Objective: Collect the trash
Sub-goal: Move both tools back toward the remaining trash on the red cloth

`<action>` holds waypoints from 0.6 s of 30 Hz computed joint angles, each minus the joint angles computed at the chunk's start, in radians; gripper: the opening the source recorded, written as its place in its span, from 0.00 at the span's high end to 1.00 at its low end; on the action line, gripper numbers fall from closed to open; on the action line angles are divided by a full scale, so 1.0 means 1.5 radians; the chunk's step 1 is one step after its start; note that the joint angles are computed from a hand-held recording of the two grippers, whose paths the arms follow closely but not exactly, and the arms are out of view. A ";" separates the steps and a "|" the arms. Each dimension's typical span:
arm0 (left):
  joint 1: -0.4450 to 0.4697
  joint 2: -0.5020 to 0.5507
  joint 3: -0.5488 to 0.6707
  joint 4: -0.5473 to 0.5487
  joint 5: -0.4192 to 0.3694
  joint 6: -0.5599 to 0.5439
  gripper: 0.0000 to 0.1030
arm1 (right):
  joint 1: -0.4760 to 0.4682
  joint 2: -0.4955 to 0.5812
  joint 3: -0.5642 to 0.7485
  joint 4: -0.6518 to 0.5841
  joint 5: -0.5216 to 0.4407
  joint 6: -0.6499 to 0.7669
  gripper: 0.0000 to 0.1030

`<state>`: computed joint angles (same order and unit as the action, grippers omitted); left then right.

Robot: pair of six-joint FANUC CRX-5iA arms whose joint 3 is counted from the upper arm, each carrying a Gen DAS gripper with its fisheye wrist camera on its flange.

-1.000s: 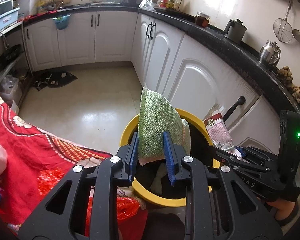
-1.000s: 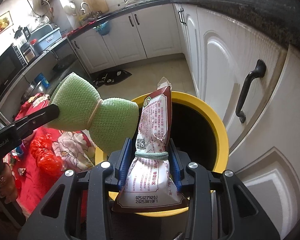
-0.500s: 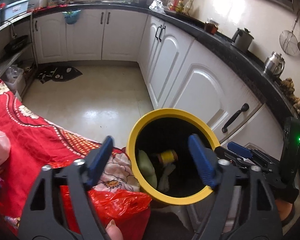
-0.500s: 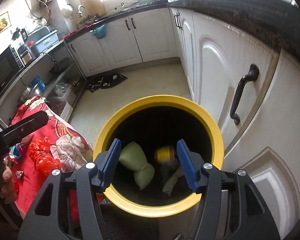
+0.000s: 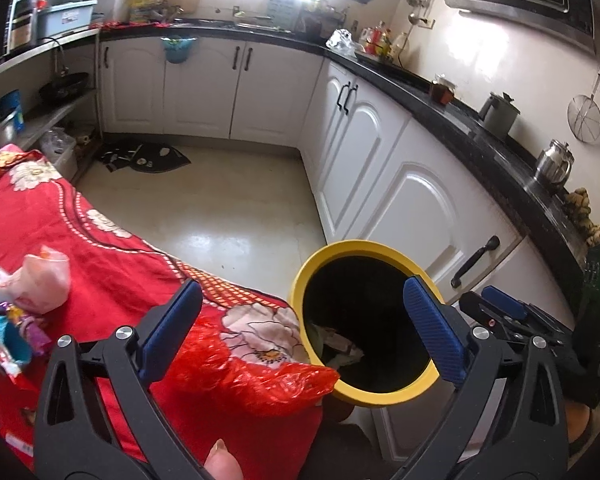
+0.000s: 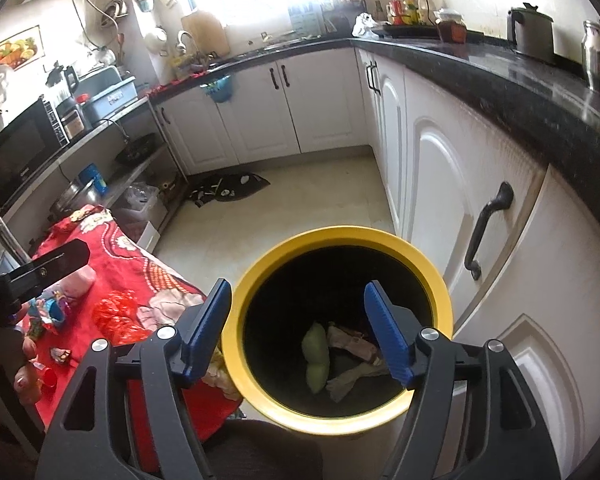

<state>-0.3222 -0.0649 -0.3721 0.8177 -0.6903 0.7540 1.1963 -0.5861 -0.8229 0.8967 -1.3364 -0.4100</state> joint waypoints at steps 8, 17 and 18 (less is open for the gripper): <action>0.030 -0.030 -0.020 0.011 -0.006 -0.003 0.10 | 0.020 0.012 0.015 0.024 -0.007 0.006 0.35; 0.067 -0.060 -0.041 0.025 -0.006 -0.006 0.10 | 0.037 0.043 0.041 0.044 0.002 0.015 0.35; 0.070 -0.063 -0.043 0.028 -0.006 -0.007 0.10 | 0.036 0.046 0.043 0.047 0.005 0.018 0.35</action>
